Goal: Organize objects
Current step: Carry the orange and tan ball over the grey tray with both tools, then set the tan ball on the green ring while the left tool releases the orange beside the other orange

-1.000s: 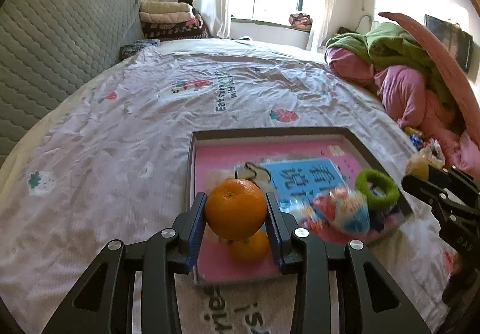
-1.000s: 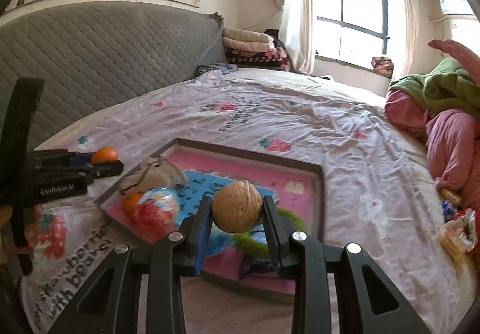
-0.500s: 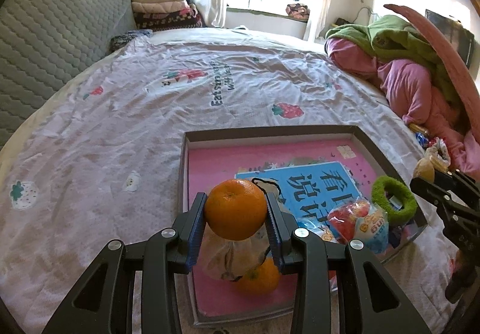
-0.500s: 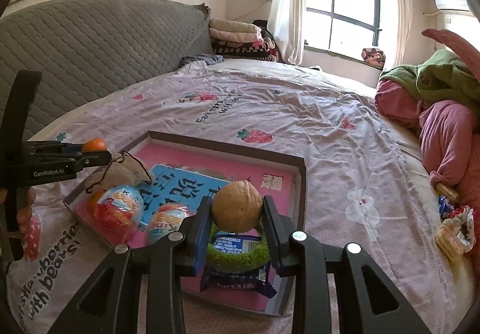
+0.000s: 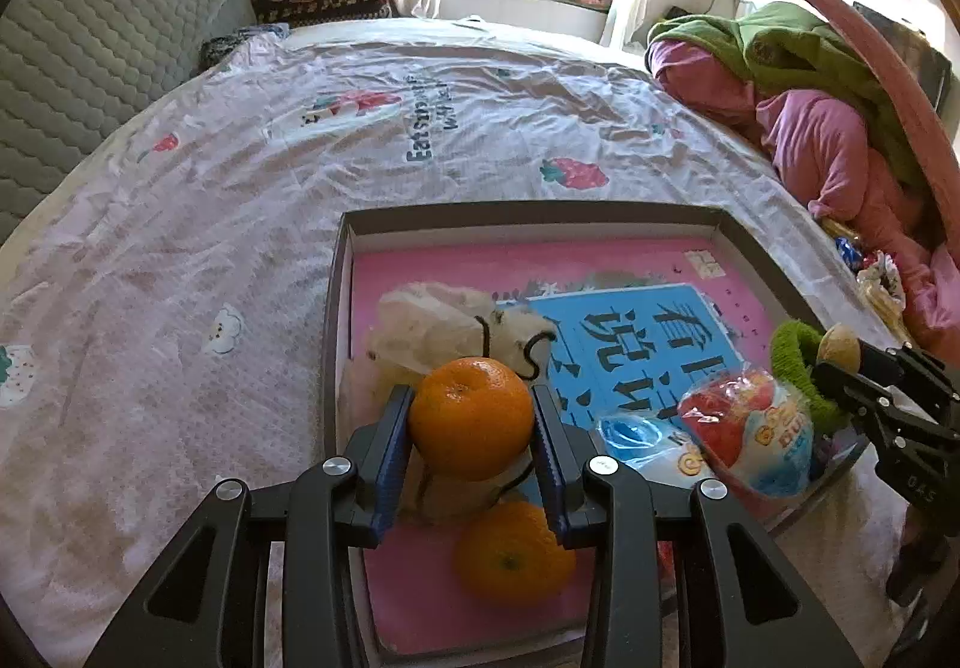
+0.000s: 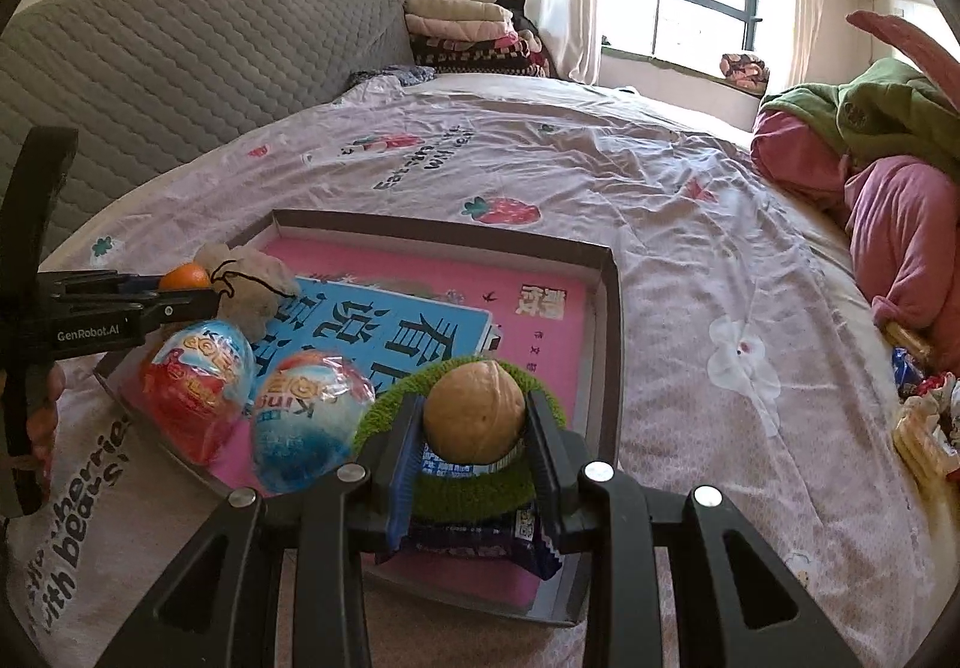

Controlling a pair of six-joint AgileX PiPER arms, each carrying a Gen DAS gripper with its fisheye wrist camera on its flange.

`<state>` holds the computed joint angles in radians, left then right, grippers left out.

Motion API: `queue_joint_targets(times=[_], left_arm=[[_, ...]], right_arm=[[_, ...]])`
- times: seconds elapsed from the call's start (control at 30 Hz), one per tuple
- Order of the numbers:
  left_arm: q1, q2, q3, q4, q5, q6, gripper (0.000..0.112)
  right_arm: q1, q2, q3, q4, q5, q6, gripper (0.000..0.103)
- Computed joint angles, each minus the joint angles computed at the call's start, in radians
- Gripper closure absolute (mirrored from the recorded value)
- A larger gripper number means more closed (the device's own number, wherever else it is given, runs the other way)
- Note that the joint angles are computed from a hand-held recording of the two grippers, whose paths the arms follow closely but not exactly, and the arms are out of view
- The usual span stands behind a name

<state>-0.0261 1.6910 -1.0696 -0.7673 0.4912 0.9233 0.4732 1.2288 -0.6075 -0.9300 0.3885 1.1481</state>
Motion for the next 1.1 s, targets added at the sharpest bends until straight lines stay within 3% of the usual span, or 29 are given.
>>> queue_joint_targets(times=[0.27,0.57,0.8,1.1], left_arm=[[0.004,0.035,-0.015,-0.010,0.020,0.005,0.073],[0.005,0.048,-0.027,0.008,0.036,-0.011,0.073],[0.003,0.055,-0.033,0.027,0.039,-0.035,0.059],[-0.012,0.021,-0.010,0.050,0.001,-0.046,0.050]], right_arm=[[0.085,0.034,-0.006,-0.148,0.085,0.128,0.070],[0.091,0.038,-0.015,-0.120,0.102,0.082,0.070],[0.085,0.033,-0.019,-0.095,0.103,0.058,0.070],[0.081,0.023,-0.019,-0.079,0.106,0.047,0.070]])
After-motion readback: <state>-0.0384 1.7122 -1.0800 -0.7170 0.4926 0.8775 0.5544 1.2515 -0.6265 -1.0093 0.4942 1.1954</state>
